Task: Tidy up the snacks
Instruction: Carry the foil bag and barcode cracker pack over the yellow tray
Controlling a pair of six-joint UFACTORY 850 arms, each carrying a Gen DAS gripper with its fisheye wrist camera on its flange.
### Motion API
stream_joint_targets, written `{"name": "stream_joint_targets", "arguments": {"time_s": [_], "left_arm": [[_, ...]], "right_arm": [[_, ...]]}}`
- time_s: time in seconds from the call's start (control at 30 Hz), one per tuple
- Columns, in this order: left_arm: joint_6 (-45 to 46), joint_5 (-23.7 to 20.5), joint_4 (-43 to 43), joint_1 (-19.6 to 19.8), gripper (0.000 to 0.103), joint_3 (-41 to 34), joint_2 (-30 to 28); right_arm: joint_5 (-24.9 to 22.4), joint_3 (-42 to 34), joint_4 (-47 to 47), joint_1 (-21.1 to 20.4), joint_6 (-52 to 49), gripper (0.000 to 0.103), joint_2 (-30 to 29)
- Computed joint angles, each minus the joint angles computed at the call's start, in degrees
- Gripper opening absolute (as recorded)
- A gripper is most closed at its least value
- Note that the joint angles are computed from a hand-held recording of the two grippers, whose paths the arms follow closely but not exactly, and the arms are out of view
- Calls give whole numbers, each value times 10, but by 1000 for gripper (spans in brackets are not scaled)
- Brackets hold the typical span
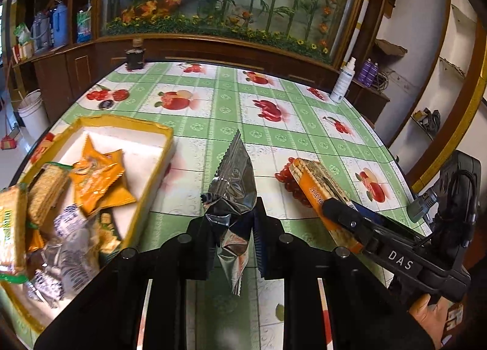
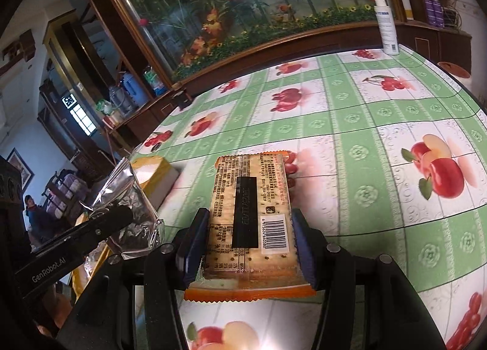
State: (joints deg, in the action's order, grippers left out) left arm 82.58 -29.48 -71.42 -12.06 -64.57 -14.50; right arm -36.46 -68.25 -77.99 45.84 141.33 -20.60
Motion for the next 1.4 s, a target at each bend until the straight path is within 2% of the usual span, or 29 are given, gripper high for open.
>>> {"name": "stream_joint_targets", "arguments": {"time_s": [0.33, 0.7, 1.4], "left_arm": [[12, -7, -19, 44, 18, 34, 34], [45, -28, -50, 88, 18, 53, 60], [43, -47, -66, 137, 18, 45, 49]], "right_arm": [[3, -50, 3, 24, -27, 54, -29], [3, -125, 29, 43, -101, 54, -71], [6, -204, 71, 52, -183, 54, -118]]}}
